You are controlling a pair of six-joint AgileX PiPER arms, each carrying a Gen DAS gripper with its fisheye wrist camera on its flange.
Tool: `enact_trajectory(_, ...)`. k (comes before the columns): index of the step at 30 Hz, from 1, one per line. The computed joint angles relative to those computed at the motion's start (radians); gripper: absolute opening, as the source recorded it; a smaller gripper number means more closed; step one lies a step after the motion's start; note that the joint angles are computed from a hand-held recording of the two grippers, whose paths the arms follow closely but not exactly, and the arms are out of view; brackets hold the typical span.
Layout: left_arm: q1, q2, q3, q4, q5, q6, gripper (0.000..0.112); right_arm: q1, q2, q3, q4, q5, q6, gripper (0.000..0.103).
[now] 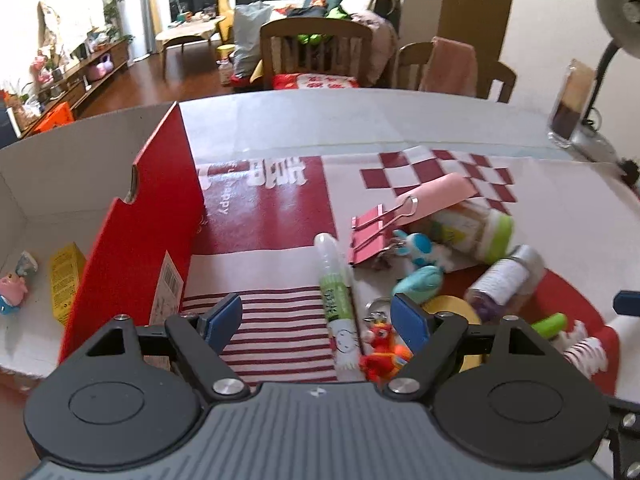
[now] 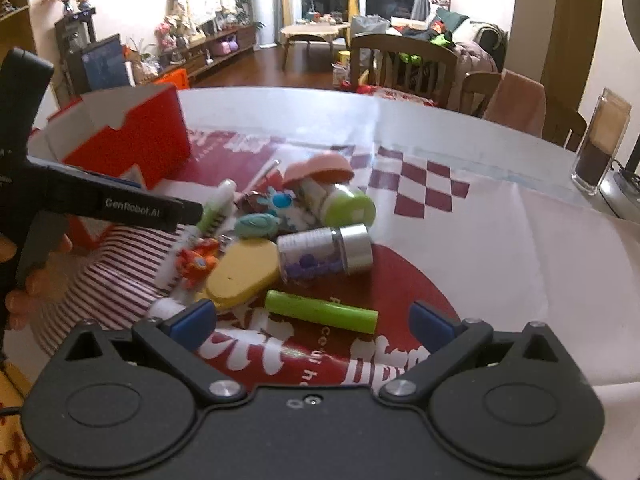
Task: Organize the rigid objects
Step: 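Withdraw both open tools from the box back toward the item pile, then grasp the white glue stick with the left tool while the right tool grasps the green highlighter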
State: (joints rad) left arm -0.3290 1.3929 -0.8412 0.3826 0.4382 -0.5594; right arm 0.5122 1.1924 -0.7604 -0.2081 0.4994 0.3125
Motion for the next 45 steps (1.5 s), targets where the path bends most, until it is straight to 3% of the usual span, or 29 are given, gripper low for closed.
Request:
enact_trajectory(14, -0.016, 0.132, -0.024, 0.217, -0.022, -0.202, 0.081, 0.058, 0.127, -0.010, -0.216, -0.021, 0.305, 0.093)
enact_trajectory(26, -0.031, 0.154, -0.019, 0.275, -0.063, -0.225, 0.080, 0.104, 0.166, -0.017, -0.327, -0.007, 0.476, 0.082)
enact_trajectory(29, -0.018, 0.147, -0.010, 0.222, -0.091, -0.166, 0.072, 0.113, 0.167, -0.019, -0.339, -0.005, 0.496, 0.081)
enact_trajectory(33, 0.002, 0.134, -0.003, 0.063, -0.125, -0.001, 0.049, 0.111, 0.162, -0.015, -0.341, -0.008, 0.510, 0.080)
enact_trajectory(36, -0.006, 0.131, -0.007, 0.046, -0.123, 0.029, 0.034, 0.105, 0.160, -0.015, -0.331, -0.013, 0.506, 0.080)
enact_trajectory(41, 0.008, 0.130, -0.017, -0.041, -0.112, 0.110, 0.021, 0.107, 0.147, -0.007, -0.348, -0.012, 0.534, 0.080)
enact_trajectory(45, 0.023, 0.125, -0.019, -0.117, -0.113, 0.190, 0.020, 0.119, 0.129, -0.004, -0.372, -0.001, 0.562, 0.080)
